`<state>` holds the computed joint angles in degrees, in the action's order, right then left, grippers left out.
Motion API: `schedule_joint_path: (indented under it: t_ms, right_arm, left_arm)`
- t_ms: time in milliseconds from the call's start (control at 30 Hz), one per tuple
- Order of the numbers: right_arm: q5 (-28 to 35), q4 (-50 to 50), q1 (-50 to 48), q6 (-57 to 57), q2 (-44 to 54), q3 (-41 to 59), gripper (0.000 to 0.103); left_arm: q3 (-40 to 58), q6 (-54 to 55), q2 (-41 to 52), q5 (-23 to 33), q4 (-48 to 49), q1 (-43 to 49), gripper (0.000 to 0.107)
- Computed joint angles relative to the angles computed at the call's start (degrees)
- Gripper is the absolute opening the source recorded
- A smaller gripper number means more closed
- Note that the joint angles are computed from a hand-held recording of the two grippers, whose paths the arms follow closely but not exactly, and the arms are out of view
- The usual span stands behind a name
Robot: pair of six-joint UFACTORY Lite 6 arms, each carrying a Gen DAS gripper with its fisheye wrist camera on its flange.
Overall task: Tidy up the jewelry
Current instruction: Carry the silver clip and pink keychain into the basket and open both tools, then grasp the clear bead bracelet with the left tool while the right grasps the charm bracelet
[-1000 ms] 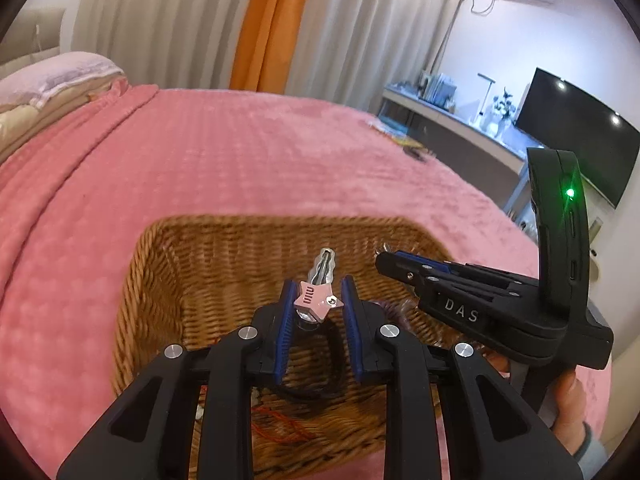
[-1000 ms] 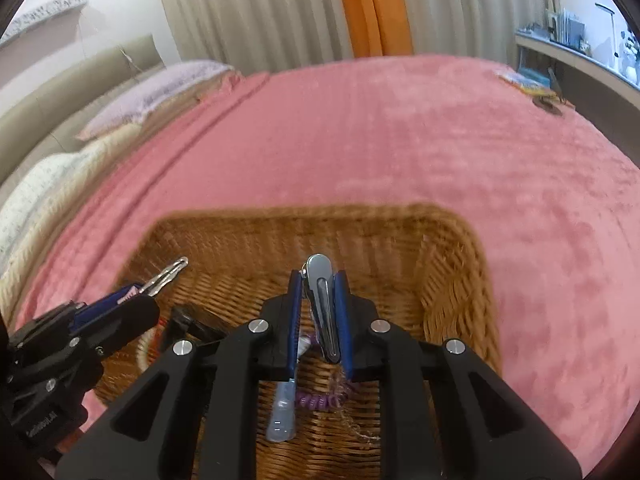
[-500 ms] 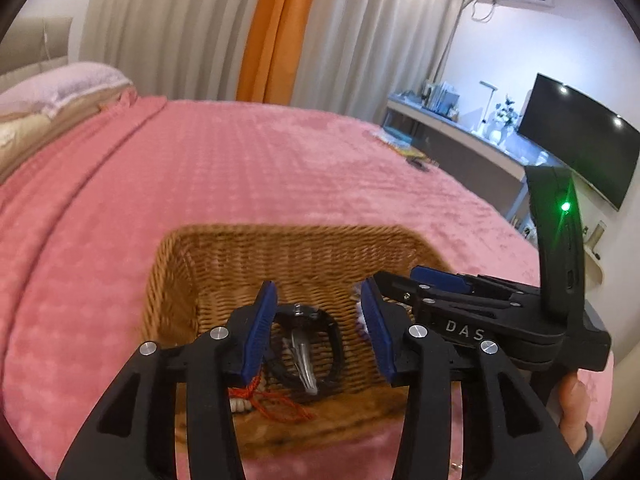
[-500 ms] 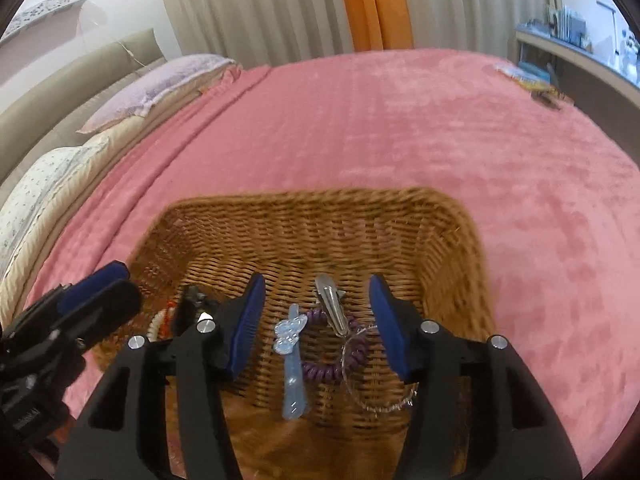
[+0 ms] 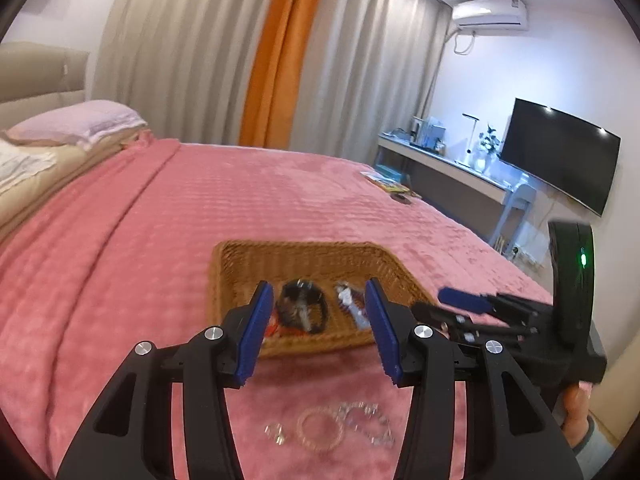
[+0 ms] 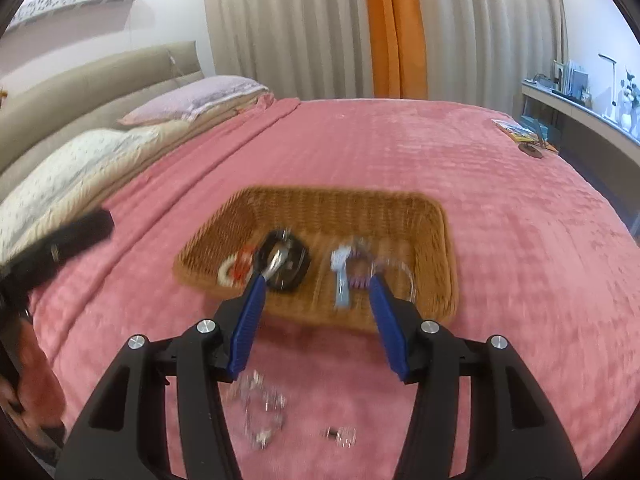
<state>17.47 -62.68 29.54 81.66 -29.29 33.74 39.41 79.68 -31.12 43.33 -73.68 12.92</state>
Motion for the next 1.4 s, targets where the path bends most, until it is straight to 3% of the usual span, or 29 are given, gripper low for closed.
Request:
schedule_joint_path:
  t_ms: [100,267,467,633,733,800,900,1067,1133,1267,1400]
  right_arm:
    - [4.80,-6.62,6.68,9.62,-0.26,-4.20,0.051]
    - [2.57,-13.03,8.84,19.20,3.98,-7.41,0.050]
    - [-2.95,-23.66,6.92,29.68,11.05,-7.60,0.036]
    - [-2.55,-26.27,8.57,31.64,12.42,-7.31,0.036]
    - [-1.60,-24.66,9.90,29.25,16.63,-5.03,0.035]
    - [-1.27,-23.43,10.56,27.75,18.20,-4.05,0.024]
    - [-0.51,-23.00,11.16,27.12,19.53,-3.52,0.017]
    - [1.50,-21.11,12.41,25.90,18.91,-3.87,0.006]
    - [1.62,-21.04,12.28,26.11,17.13,-5.00,0.006]
    - [-0.16,-17.12,11.16,22.33,11.88,-8.09,0.006]
    - [-4.85,-17.91,8.82,22.12,6.32,-11.50,0.006]
  left_arm:
    - [-3.74,1.54,-2.50,4.25,0.88,5.71,0.046]
    - [-10.15,4.61,-0.63,6.51,1.42,9.64,0.046]
    - [-11.87,-0.21,10.60,-2.94,8.17,-0.46,0.031]
    - [-9.90,-0.78,17.08,-3.59,6.97,-2.23,0.031]
    - [-8.24,-3.63,19.37,-6.95,6.88,-5.57,0.031]
    - [-8.01,-6.31,18.74,-10.28,7.79,-8.44,0.030]
    - [-7.21,-10.27,19.21,-16.41,8.69,-13.69,0.030]
    - [-9.93,-18.05,15.73,-27.12,17.05,-20.97,0.009]
    - [-11.20,-17.66,13.61,-25.82,18.29,-20.23,0.008]
    - [-14.90,-12.62,7.90,-17.87,17.07,-12.91,0.007]
    - [-18.29,-10.52,2.72,-12.33,18.79,-6.63,0.007]
